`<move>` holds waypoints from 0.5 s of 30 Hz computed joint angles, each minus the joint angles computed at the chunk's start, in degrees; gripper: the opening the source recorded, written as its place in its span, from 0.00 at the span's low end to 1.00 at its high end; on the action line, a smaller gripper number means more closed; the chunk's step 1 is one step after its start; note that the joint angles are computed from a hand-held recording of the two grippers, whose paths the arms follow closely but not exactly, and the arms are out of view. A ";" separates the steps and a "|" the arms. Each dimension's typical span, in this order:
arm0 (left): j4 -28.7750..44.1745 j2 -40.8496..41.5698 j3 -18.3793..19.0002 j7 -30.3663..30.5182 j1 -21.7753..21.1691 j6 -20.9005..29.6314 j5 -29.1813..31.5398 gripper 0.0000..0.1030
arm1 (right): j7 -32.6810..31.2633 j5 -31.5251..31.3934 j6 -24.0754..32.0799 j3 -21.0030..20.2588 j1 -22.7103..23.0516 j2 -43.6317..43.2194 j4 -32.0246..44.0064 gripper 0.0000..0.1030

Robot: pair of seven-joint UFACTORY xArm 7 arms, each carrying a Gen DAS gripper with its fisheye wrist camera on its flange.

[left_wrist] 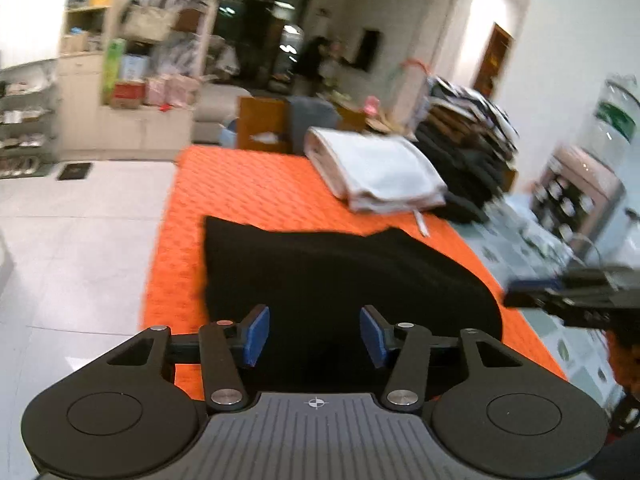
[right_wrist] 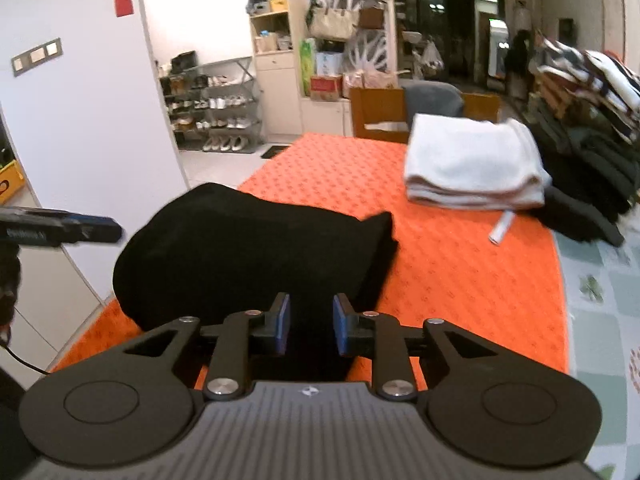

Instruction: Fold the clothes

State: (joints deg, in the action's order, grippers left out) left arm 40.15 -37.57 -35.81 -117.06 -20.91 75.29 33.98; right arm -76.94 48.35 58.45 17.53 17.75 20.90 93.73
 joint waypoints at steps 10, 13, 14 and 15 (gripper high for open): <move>-5.67 2.82 7.28 4.24 0.49 -10.95 -0.76 0.53 | 2.97 -6.18 -12.84 1.49 7.22 1.90 -3.44 0.26; -9.35 0.18 8.24 1.87 0.69 -14.15 -2.79 0.53 | 4.55 -10.28 -15.38 1.65 8.26 3.56 -3.61 0.25; -10.72 -0.62 8.39 0.79 1.15 -15.49 -3.12 0.54 | 4.86 -11.05 -16.35 1.87 8.37 4.26 -3.62 0.25; -11.92 -1.36 8.26 -0.45 1.71 -16.72 -3.27 0.57 | 5.41 -11.82 -17.10 2.06 8.49 5.09 -3.33 0.25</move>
State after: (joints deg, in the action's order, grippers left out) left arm 28.24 -38.93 -27.54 -117.51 -19.20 58.56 30.71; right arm -71.53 36.54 41.36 19.60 26.24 25.98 90.40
